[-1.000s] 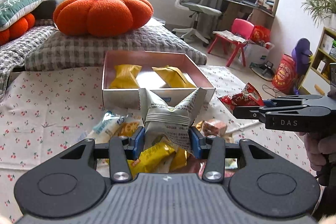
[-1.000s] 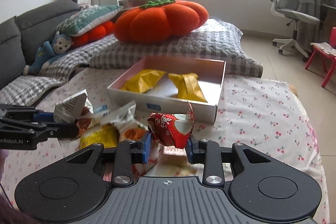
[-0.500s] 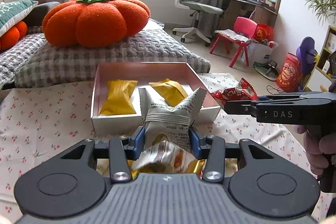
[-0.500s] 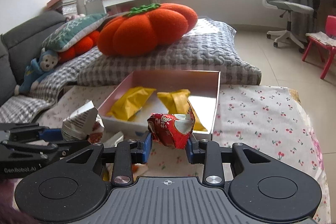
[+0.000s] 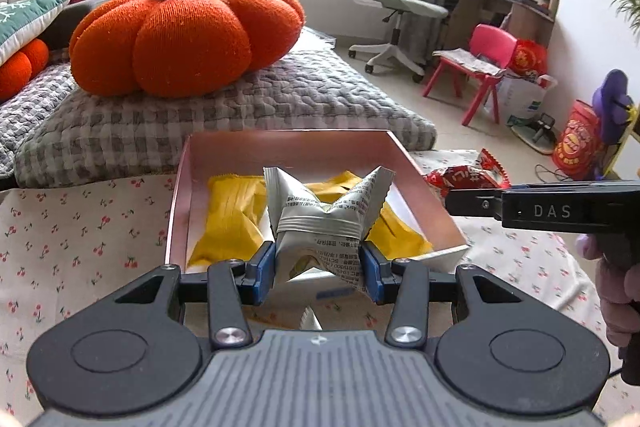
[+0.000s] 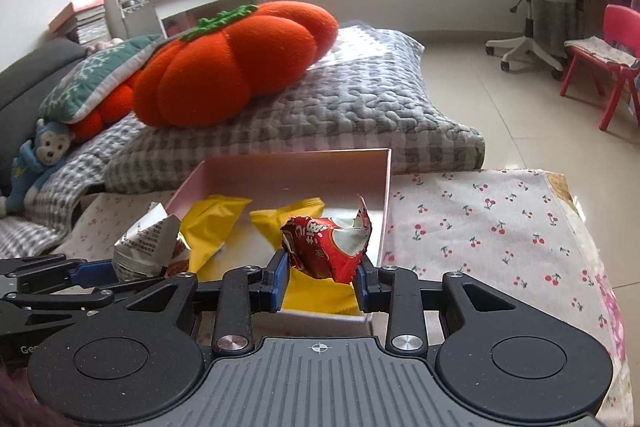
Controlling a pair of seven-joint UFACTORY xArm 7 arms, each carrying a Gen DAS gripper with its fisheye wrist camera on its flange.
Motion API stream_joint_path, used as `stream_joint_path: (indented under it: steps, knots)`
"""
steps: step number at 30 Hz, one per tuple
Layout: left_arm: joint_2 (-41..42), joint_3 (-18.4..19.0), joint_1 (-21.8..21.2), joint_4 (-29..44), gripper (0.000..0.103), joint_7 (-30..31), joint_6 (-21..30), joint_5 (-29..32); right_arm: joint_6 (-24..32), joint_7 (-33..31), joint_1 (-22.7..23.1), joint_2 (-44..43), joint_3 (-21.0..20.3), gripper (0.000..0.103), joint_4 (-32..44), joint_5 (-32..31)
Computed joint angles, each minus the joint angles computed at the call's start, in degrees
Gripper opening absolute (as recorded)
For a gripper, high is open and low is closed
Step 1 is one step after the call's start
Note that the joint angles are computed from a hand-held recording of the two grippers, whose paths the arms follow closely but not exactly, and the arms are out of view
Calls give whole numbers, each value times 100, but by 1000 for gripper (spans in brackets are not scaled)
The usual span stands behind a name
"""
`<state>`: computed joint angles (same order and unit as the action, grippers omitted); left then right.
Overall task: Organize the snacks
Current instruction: 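Carry the white packet and red wrapper over the pink box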
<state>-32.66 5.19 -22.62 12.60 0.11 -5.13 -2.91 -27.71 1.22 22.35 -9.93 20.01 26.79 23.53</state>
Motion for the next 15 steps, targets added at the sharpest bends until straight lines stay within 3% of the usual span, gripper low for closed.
stream_joint_path:
  steps: [5, 9, 15]
  knots:
    - [599, -288, 335, 380, 42, -143, -143, 27, 85, -200, -40, 418, -68, 32, 455, 177]
    - [920, -277, 377, 624, 42, -253, -211, 40, 190, -538, 74, 712, -197, 32, 828, 483]
    - [1430, -818, 918, 976, 42, -499, -309, 123, 387, -687, 282, 964, -485, 32, 1218, 579]
